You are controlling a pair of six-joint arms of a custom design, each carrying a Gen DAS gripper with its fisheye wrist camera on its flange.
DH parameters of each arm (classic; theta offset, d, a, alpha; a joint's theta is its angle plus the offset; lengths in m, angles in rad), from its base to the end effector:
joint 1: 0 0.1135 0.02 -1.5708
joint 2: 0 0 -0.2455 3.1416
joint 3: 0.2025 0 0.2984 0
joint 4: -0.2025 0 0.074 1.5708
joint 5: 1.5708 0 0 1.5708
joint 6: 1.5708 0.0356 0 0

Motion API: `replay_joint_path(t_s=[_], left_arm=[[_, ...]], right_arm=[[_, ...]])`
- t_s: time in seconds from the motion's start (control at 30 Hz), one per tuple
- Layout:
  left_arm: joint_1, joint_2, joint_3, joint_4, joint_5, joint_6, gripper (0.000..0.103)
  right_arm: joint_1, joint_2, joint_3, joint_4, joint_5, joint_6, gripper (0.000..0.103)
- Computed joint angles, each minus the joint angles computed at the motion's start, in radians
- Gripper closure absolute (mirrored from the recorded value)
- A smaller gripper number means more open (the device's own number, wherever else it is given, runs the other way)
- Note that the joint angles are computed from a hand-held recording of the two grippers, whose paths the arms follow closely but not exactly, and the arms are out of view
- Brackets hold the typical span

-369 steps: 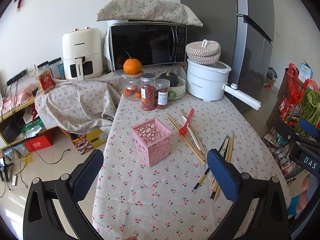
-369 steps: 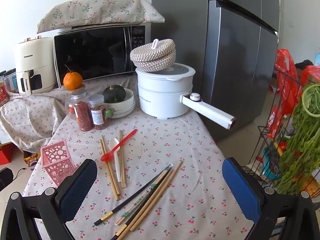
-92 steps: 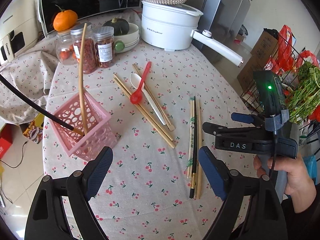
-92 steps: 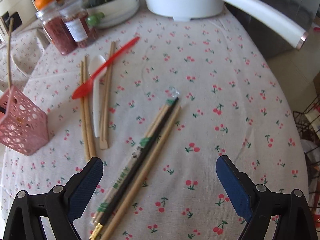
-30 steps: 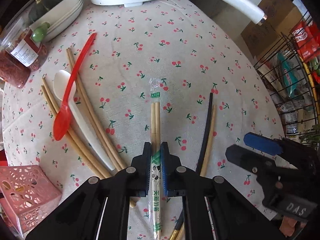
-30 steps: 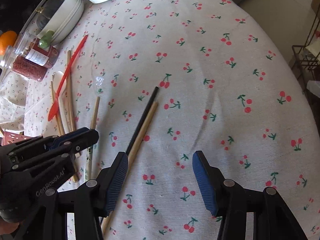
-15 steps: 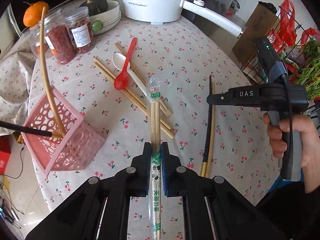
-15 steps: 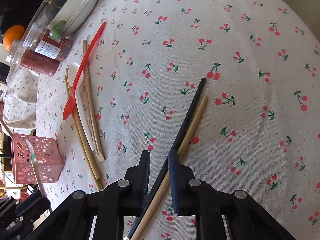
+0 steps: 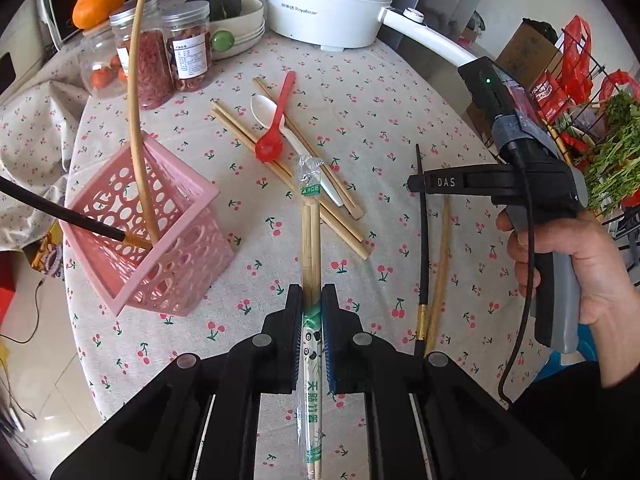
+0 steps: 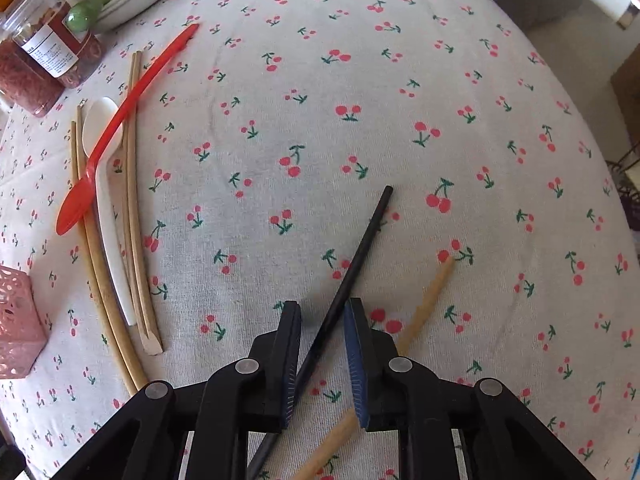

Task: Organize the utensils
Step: 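Lift the wrapped chopsticks into the pink basket and release while the right lifts its chopstick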

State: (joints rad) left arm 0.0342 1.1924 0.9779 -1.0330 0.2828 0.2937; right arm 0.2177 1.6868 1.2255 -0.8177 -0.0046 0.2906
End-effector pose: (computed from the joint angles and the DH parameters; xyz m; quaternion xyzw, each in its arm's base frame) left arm 0.2622 -0.0010 0.2355 0.1489 0.9660 -0.1112 0.1799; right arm 0.3597 0.0797 0.1760 0.0357 0.9887 0.0388 0.1401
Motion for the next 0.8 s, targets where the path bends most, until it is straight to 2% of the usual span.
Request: replay_joint_path(t_s=[0.07, 0.1, 0.23, 0.43, 0.57, 0.8], left_arm=[[0.018, -0.012, -0.007, 0.007, 0.009, -0.002, 0.094], [0.027, -0.020, -0.010, 0.008, 0.015, -0.004, 0.094], [0.068, -0.091, -0.029, 0.013, 0.055, 0.002, 0.094], [0.149, -0.236, -0.058, 0.020, 0.121, 0.031, 0.094], [0.231, -0.312, -0.064, 0.033, 0.209, 0.044, 0.094], [0.342, -0.423, -0.093, 0.176, 0.290, -0.050, 0.094]], right_arm=[[0.007, -0.007, -0.017, 0.041, 0.013, -0.005, 0.092], [-0.001, -0.016, -0.033, 0.068, -0.006, -0.001, 0.093], [-0.043, -0.076, -0.105, 0.156, -0.141, 0.016, 0.097], [-0.046, -0.351, -0.264, 0.285, -0.205, 0.004, 0.098], [-0.031, -0.534, -0.348, 0.335, -0.222, 0.015, 0.098], [-0.010, -0.790, -0.450, 0.367, -0.223, 0.043, 0.098]])
